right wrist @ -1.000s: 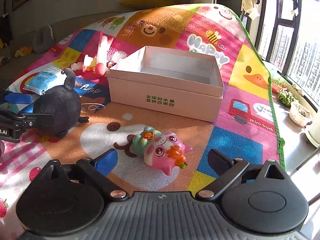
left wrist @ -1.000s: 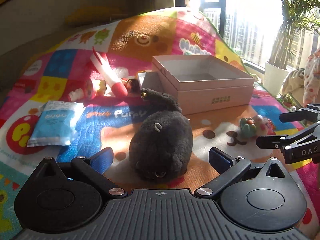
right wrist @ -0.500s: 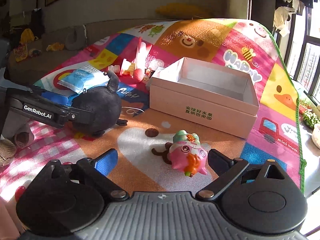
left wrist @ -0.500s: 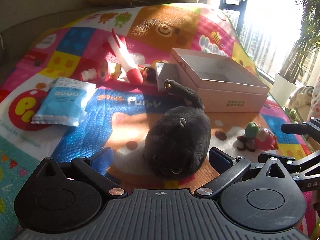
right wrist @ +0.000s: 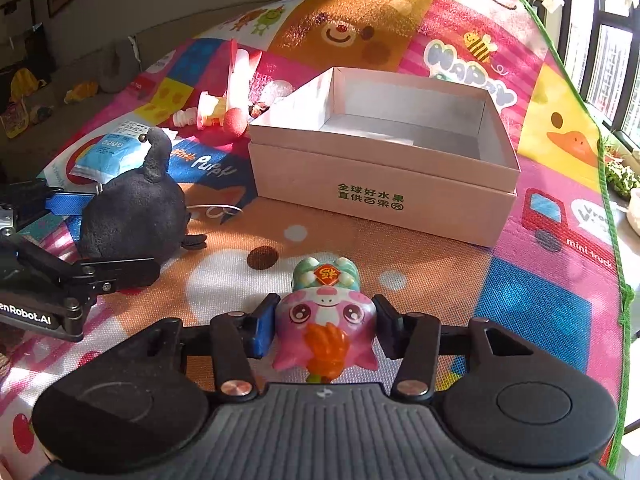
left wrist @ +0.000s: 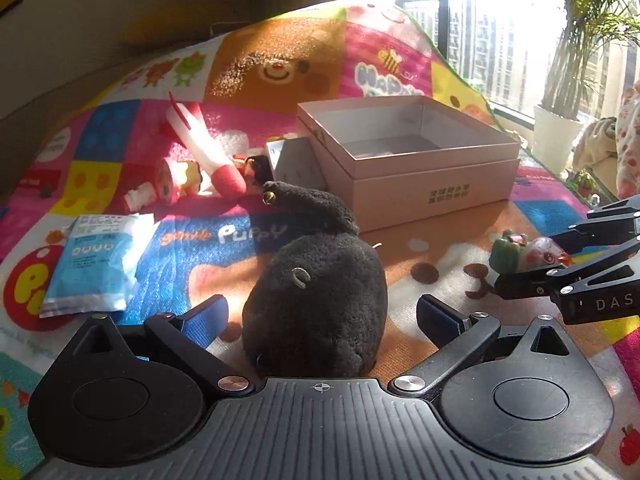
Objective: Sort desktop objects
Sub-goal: 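Lift the plush cat with the left tool while the right tool grasps the pink figurine, then drop the plush cat into the box with the left tool while the right carries the figurine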
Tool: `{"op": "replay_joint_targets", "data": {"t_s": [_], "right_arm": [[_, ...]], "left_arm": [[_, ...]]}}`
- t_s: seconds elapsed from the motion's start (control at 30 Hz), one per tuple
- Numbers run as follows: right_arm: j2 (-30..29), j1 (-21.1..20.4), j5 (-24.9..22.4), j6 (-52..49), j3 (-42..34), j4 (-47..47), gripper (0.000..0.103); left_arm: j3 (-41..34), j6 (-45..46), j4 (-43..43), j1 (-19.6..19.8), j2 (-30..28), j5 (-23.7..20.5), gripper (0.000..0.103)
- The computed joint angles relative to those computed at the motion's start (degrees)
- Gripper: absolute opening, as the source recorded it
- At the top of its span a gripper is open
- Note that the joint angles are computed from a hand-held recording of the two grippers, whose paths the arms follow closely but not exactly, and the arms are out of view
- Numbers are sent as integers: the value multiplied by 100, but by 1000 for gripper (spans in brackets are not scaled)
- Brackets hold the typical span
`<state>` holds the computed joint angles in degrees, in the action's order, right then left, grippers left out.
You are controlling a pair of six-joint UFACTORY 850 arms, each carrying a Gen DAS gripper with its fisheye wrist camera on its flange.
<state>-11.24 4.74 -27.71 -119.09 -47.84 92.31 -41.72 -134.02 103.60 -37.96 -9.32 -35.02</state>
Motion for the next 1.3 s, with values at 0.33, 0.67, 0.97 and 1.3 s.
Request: {"op": "replay_joint_targets", "data": {"t_s": [0.33,0.67,0.97,1.3], "right_arm": [[500,-387,-390,1393,129,-1415,49],[1092,-780,-985,729,53,-709,49],[-254,-334,-852,1266,-1989,596,68],[-749,-51,85,1169,-2064,879,73]], "left_arm": [[22,763,-524,-186,177,104,75],[-451,43,1045,-152,454,-135,75],[-1584,-1649,2647,743,-461,-145,96],[-276,-850,1253,589,-87,-13,101]]}}
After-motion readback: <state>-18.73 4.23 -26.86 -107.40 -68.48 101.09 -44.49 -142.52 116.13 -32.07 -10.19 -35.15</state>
